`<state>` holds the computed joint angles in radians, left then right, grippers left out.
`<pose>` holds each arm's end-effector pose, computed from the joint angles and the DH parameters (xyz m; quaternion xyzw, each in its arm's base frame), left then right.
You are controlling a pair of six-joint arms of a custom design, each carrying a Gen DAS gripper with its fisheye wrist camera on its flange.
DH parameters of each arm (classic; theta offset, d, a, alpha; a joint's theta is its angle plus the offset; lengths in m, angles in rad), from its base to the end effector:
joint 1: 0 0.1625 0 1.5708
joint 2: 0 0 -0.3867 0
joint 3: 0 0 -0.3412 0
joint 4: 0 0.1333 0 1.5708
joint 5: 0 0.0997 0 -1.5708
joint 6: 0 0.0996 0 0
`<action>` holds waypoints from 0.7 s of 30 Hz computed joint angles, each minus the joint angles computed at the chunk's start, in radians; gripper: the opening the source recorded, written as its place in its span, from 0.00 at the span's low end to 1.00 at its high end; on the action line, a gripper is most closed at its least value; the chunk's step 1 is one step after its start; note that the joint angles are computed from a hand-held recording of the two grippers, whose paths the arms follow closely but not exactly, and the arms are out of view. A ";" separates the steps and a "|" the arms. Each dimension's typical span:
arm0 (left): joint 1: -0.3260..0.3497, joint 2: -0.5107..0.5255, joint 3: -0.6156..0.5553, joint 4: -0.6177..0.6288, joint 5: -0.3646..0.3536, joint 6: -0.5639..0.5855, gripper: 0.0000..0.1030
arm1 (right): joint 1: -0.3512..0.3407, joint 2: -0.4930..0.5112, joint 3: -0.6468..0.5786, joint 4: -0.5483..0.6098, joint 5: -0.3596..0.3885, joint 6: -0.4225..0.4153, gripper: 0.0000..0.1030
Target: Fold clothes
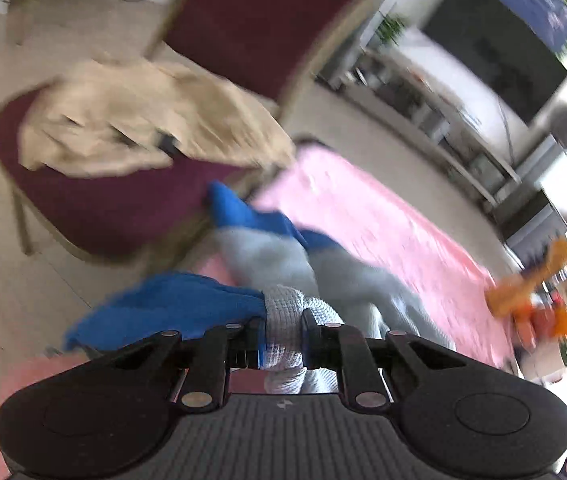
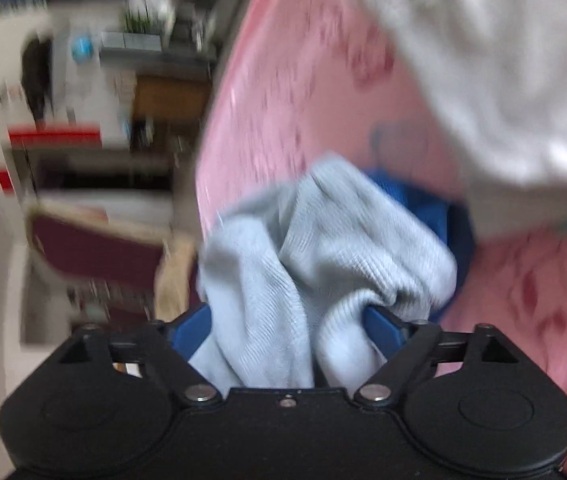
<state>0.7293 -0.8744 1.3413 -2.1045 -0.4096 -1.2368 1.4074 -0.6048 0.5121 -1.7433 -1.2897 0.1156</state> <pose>-0.3386 -0.6039 0.2727 -0.1821 0.8158 -0.4867 0.2539 0.0320 -0.7949 0.3477 0.1181 0.9745 -0.1342 0.1357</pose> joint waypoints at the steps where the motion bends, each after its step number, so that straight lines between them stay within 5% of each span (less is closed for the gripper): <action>1: -0.001 -0.012 -0.001 0.056 0.019 -0.051 0.15 | 0.005 0.007 -0.015 0.045 -0.011 -0.016 0.84; 3: 0.009 -0.019 -0.003 0.119 0.025 -0.108 0.14 | 0.012 -0.007 0.020 0.070 -0.036 -0.028 0.84; 6: 0.029 -0.016 -0.006 0.174 0.015 -0.151 0.14 | 0.032 -0.102 0.213 -0.110 -0.133 -0.011 0.83; 11: 0.049 -0.005 0.003 0.190 0.047 -0.136 0.15 | 0.069 -0.221 0.471 -0.442 -0.323 -0.012 0.53; 21: 0.096 0.000 0.028 0.222 0.042 -0.165 0.15 | 0.099 -0.133 0.482 -0.633 -0.491 -0.086 0.44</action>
<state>0.8254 -0.8740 1.3695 -1.8821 -0.3680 -1.4021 1.5068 -0.7380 0.9941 -2.3762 -1.7805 0.0296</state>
